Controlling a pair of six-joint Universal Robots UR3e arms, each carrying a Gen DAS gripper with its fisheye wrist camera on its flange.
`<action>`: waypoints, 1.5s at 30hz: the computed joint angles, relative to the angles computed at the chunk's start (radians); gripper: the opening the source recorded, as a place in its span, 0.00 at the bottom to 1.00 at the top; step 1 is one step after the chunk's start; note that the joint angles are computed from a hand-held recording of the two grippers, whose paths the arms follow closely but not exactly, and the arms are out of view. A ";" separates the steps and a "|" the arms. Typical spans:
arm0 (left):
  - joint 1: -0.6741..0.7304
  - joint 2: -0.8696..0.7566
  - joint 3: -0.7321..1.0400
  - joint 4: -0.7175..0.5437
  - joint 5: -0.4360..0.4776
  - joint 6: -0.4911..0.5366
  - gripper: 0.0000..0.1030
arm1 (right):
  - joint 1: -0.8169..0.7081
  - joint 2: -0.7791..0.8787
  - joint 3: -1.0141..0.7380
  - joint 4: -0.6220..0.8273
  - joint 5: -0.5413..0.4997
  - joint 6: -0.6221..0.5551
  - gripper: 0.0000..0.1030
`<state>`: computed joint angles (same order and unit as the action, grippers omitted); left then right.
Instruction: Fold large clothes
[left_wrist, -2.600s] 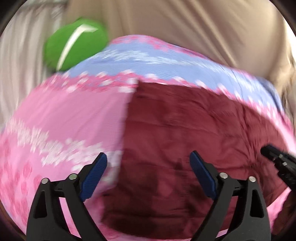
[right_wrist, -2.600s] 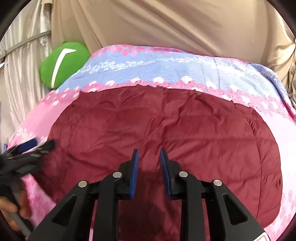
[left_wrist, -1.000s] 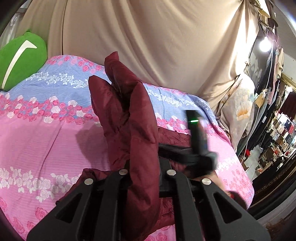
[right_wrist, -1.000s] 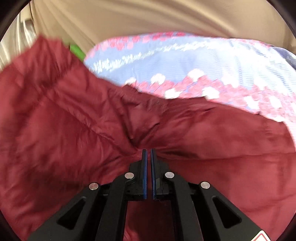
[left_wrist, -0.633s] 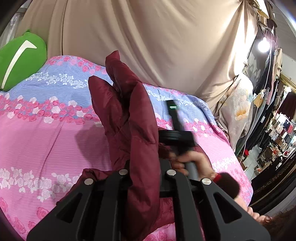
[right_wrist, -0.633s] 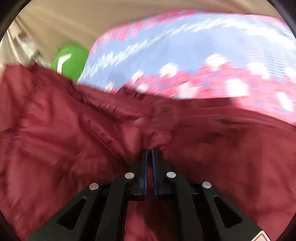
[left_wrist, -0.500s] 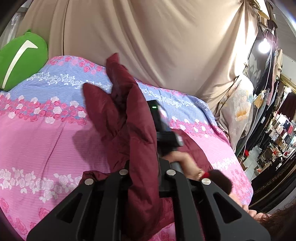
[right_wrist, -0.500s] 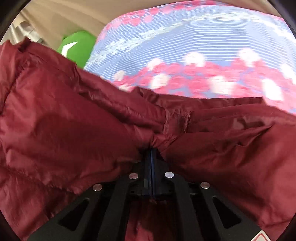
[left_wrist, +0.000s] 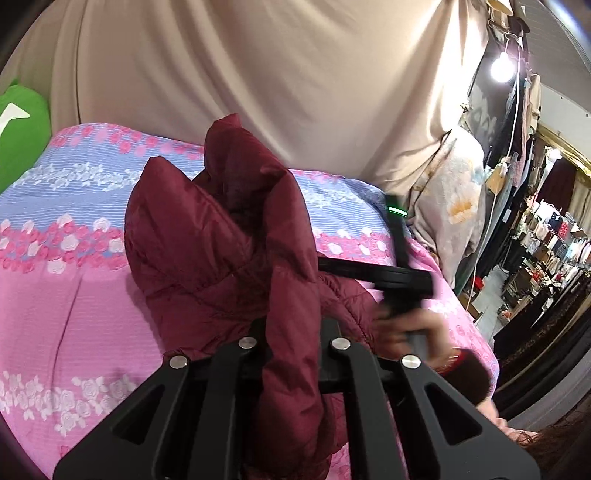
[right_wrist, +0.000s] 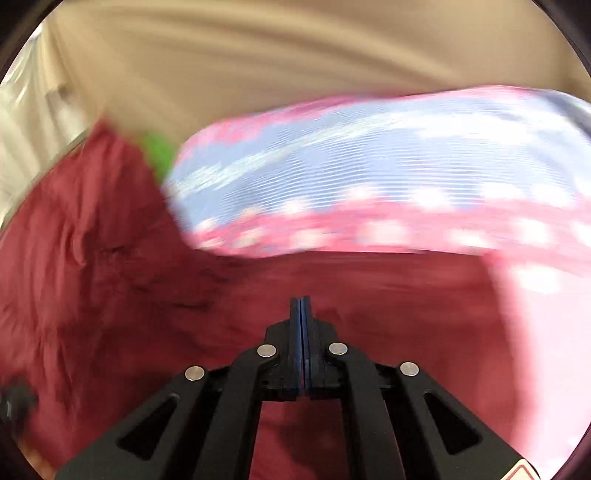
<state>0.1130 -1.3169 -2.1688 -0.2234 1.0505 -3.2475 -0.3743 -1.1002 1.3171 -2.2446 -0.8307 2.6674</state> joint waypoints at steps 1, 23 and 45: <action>-0.004 -0.008 0.002 0.009 0.000 -0.005 0.07 | -0.059 -0.014 0.028 -0.017 -0.017 0.003 0.04; -0.210 -0.234 0.254 -0.116 0.086 0.069 0.04 | -0.094 -0.269 0.627 -0.111 -0.051 -0.106 0.07; -0.441 -0.411 0.294 0.031 0.211 -0.080 0.82 | -0.617 -0.783 0.479 0.847 0.198 -0.769 0.58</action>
<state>-0.3280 -1.7276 -1.8746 -0.1921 1.2614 -3.3278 -0.9914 -1.8836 1.7965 -1.3972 -0.6330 1.8980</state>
